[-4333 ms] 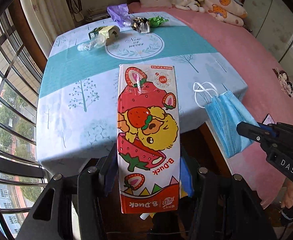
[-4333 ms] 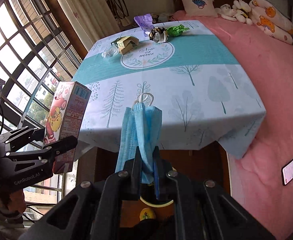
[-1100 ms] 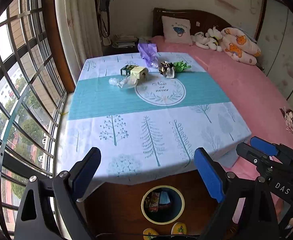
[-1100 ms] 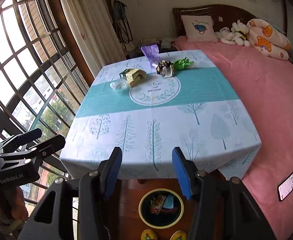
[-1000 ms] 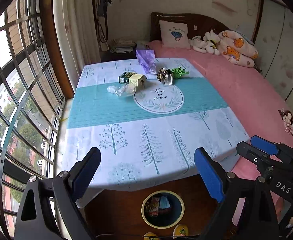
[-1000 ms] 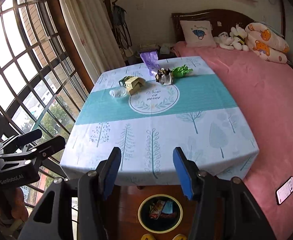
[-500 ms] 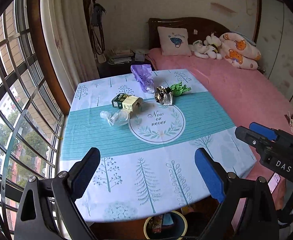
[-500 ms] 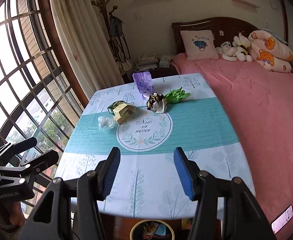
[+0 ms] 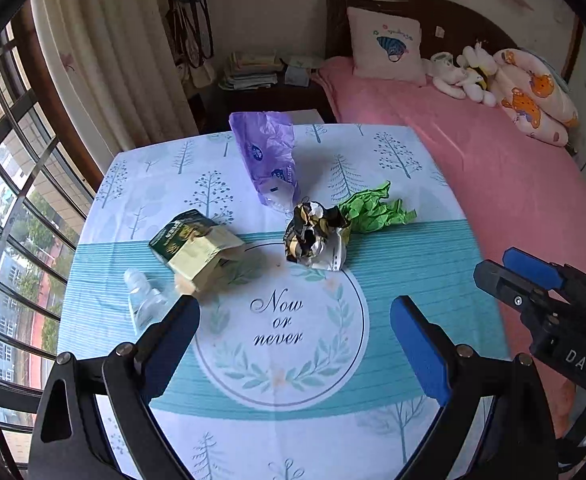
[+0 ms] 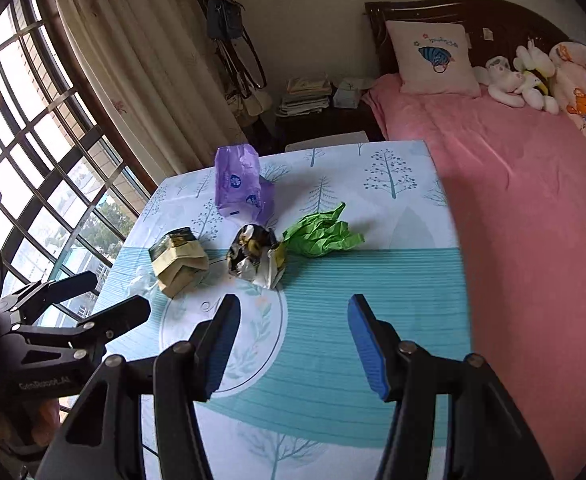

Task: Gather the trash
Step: 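Grasp the black-gold wrapper with the left tool while the right tool grasps the green paper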

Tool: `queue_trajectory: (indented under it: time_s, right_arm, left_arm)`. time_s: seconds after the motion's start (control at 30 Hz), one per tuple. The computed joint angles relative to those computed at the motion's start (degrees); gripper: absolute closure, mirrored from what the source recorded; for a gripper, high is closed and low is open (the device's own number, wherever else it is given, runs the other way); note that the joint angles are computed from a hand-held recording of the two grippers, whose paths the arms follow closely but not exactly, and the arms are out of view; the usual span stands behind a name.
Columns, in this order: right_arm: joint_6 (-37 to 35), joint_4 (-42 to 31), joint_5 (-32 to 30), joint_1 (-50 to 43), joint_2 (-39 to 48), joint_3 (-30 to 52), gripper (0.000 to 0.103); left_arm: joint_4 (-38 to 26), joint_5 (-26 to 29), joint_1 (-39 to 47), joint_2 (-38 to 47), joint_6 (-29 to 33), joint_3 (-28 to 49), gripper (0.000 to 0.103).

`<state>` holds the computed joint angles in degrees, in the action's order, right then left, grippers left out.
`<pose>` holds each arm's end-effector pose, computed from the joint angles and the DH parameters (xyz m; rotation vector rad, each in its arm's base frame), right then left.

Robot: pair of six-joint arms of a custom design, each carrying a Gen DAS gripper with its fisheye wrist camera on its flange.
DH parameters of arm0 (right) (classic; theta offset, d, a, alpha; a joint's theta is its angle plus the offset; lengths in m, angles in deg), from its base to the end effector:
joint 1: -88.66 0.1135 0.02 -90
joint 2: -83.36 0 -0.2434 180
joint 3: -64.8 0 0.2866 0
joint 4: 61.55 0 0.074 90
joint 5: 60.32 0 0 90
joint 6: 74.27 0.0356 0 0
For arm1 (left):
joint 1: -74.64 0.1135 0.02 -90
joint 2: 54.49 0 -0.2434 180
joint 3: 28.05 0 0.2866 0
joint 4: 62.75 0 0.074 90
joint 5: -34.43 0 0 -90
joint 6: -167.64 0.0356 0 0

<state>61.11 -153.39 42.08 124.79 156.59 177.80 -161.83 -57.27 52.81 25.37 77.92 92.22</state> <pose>0.1959 0.1335 0.4441 0.2924 2.4660 0.3525 0.2346 -0.0929 0.4453 0.4874 2.5512 -0.0983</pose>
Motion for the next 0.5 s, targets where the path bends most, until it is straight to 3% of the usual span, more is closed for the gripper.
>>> queue_trajectory:
  time_s: [0.2,0.37,0.5]
  right_arm:
    - [-9.81,8.56,-13.23,-14.96,1.86,-5.98,0.042]
    - [-11.41,13.49,-21.09,-21.65,6.19,-7.31,0.032]
    - [-11.03,16.25,-25.07,-24.46,10.94,-7.43,0.032]
  left_arm:
    - [4.06,-3.38,-3.82,13.58,-4.85,3.29,0.008]
    - [5.56,-5.13,-5.31,21.87,-5.53,6.03,0.007]
    - [7.11,-5.66,-5.61,25.85,-6.21,7.31,0.007]
